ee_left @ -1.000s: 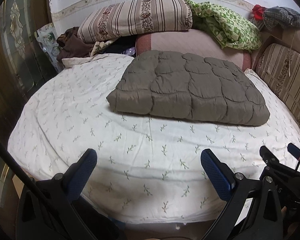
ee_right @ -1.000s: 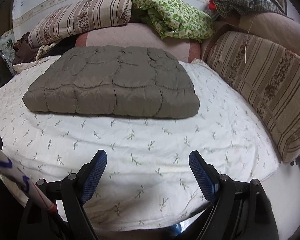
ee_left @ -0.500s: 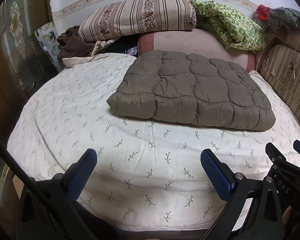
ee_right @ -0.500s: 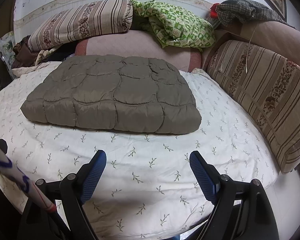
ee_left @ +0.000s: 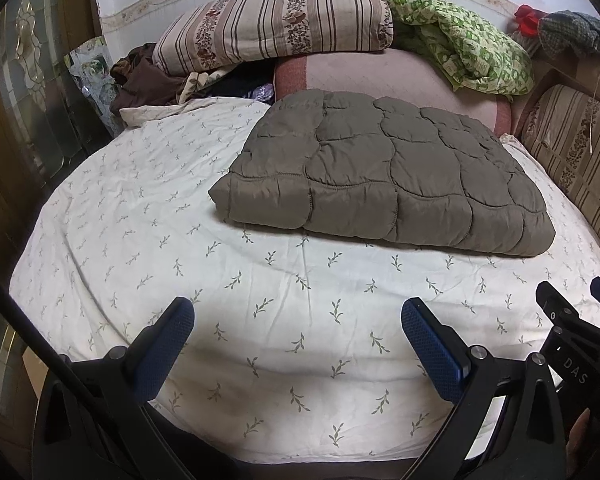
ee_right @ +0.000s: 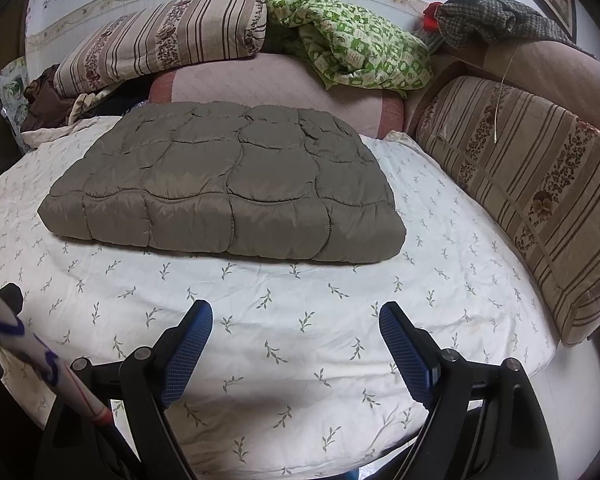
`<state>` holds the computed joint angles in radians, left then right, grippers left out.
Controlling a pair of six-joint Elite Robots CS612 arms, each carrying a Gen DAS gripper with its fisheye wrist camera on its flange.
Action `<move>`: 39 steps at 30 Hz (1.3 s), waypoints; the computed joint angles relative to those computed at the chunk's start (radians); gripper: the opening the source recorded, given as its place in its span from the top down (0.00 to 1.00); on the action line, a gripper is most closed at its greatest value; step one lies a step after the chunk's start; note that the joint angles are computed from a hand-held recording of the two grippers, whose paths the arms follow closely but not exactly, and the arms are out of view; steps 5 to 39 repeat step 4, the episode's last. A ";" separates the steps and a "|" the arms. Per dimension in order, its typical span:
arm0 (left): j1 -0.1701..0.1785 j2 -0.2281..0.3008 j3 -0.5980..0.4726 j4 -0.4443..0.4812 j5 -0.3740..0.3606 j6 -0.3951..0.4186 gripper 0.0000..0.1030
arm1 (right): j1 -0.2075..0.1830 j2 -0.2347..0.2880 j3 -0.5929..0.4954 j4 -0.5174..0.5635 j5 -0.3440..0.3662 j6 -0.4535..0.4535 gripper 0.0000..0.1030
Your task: Fold large clothes
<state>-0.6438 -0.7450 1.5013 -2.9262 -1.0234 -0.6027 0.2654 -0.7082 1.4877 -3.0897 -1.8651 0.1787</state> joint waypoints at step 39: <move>-0.001 0.001 -0.001 0.006 0.006 -0.001 0.00 | 0.000 0.000 -0.001 0.007 -0.001 -0.001 0.14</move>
